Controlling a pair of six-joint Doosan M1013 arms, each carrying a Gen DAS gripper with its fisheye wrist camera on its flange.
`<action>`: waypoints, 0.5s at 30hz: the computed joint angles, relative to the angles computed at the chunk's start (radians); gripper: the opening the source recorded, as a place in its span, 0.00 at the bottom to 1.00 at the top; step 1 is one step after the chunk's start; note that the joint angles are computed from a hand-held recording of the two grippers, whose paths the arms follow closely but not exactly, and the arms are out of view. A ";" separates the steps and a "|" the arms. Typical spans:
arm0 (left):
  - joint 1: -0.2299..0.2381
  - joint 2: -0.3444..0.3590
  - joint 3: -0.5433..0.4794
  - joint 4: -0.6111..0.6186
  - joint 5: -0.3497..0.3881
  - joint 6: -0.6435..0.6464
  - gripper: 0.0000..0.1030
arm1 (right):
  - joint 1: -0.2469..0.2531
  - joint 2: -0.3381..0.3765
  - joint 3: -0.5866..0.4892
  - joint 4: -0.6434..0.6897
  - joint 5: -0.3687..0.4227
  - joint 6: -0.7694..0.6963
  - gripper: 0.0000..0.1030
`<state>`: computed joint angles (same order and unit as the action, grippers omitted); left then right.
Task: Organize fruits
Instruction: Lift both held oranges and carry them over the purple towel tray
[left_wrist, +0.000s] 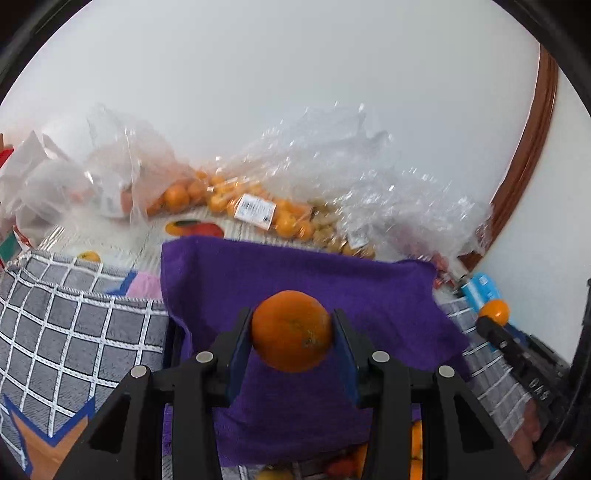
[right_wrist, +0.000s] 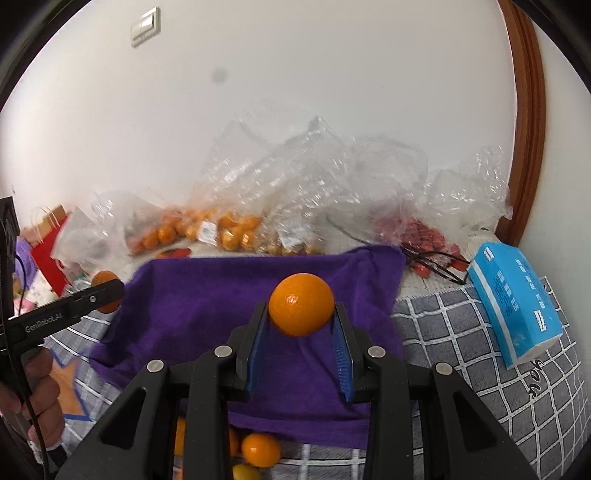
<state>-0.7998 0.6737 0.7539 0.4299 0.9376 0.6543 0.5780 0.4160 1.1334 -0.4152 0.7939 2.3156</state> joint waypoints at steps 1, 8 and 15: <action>0.000 0.009 -0.012 -0.008 0.020 0.014 0.39 | -0.006 0.001 0.005 0.026 -0.007 -0.008 0.32; 0.012 0.023 -0.005 -0.073 0.013 0.027 0.39 | -0.032 0.018 0.008 0.114 0.008 -0.041 0.32; 0.006 0.036 -0.009 -0.042 0.033 0.025 0.39 | -0.044 0.033 0.010 0.166 0.028 -0.054 0.32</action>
<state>-0.7940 0.7093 0.7448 0.3878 0.9705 0.6789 0.5342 0.4488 1.1436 -0.2490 0.8221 2.2619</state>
